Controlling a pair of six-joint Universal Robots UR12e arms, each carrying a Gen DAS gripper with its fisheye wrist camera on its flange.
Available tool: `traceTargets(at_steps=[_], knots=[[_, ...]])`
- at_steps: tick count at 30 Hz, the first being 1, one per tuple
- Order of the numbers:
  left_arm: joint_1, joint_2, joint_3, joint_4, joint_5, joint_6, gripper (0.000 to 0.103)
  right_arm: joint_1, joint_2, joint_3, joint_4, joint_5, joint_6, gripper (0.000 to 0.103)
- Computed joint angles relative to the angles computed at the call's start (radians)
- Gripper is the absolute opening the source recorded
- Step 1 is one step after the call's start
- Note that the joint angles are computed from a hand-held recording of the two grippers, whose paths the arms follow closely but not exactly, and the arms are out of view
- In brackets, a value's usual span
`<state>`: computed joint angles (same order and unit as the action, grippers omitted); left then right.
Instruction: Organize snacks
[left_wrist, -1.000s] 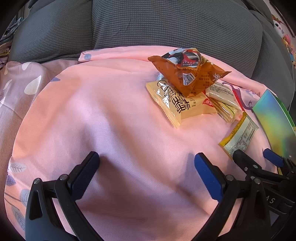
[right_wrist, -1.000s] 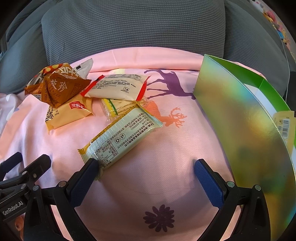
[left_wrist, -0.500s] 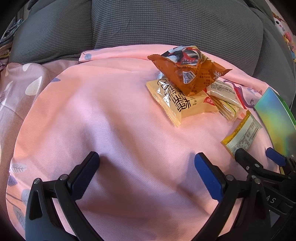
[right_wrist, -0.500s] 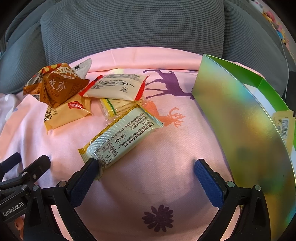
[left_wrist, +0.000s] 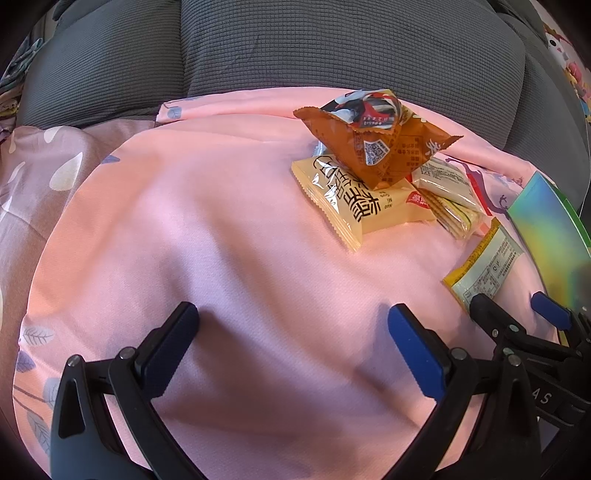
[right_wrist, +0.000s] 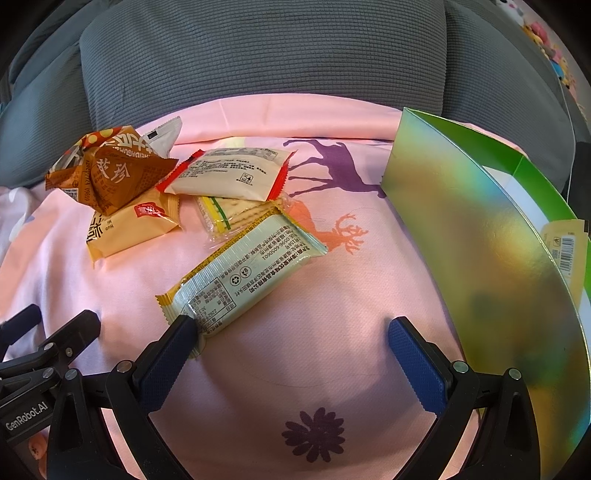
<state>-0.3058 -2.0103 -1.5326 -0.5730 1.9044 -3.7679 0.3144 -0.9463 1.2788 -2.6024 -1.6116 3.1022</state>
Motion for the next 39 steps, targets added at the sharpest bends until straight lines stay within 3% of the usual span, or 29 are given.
traceTargets(at_steps=[39], knots=[[-0.009,-0.004,-0.001,0.009,0.031,-0.019,0.102,0.003,0.0,0.0,-0.003,-0.013,0.003,0.103]])
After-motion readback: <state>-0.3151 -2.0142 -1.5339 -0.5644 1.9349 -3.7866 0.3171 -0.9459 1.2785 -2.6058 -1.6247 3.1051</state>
